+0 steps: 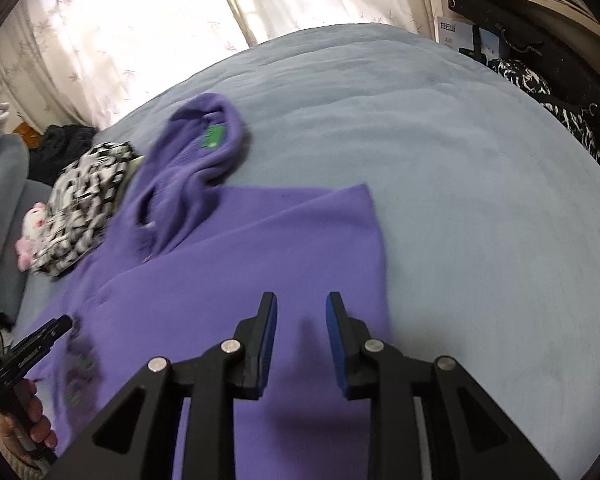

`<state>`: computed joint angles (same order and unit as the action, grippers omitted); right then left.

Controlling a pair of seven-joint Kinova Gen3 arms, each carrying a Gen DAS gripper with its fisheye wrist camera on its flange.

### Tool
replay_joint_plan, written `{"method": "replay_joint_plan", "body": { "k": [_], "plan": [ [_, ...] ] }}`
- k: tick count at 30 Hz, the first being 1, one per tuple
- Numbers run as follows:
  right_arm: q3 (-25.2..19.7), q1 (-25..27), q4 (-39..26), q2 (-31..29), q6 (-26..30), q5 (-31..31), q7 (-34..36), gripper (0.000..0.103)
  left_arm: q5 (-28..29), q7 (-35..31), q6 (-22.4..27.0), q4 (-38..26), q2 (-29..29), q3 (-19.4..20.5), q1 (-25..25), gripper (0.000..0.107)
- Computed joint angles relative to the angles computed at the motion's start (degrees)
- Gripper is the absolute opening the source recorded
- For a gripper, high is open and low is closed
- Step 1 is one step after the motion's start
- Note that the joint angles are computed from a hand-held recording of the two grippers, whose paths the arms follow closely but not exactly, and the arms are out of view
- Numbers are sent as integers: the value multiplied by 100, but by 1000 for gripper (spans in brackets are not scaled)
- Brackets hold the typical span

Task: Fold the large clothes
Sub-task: 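Move the left tool to the other hoodie sleeve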

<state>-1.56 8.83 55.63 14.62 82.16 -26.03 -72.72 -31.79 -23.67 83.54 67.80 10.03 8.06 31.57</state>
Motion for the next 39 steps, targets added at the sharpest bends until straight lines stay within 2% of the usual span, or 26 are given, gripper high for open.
{"method": "replay_joint_plan", "body": {
  "k": [5,12,15,20,24,32,36,39],
  "plan": [
    [99,218,508,-653,396,-340,356,25,-469,701,836,34,-381,323,532,56],
    [631,299,1268,-1498,845,-940,895,27,-975,1612,2084,-100,-719,1109,1287,59],
    [892,281,1520,-1778,1064,-1245,1015,33,-1057,2041,2408,-139,-823,1365,1531,61],
    [1210,109,1858,-2194,1253,-1471,1118,35,-991,2631,2642,-88,-1023,1714,1712,64],
    [1293,-124,2036,-2434,1345,-1451,1079,35,-1044,2953,2972,-7,-1105,1942,1815,64],
    [919,-893,2192,-2889,1015,-981,819,35,-553,3211,2619,677,-1821,2036,1231,64],
    [565,-1316,2299,-3042,703,-755,647,35,-196,3066,2233,1149,-2319,1809,894,64],
    [178,-1606,2361,-3076,385,-508,386,35,70,2881,1885,1573,-2750,1494,689,64]
  ]
}}
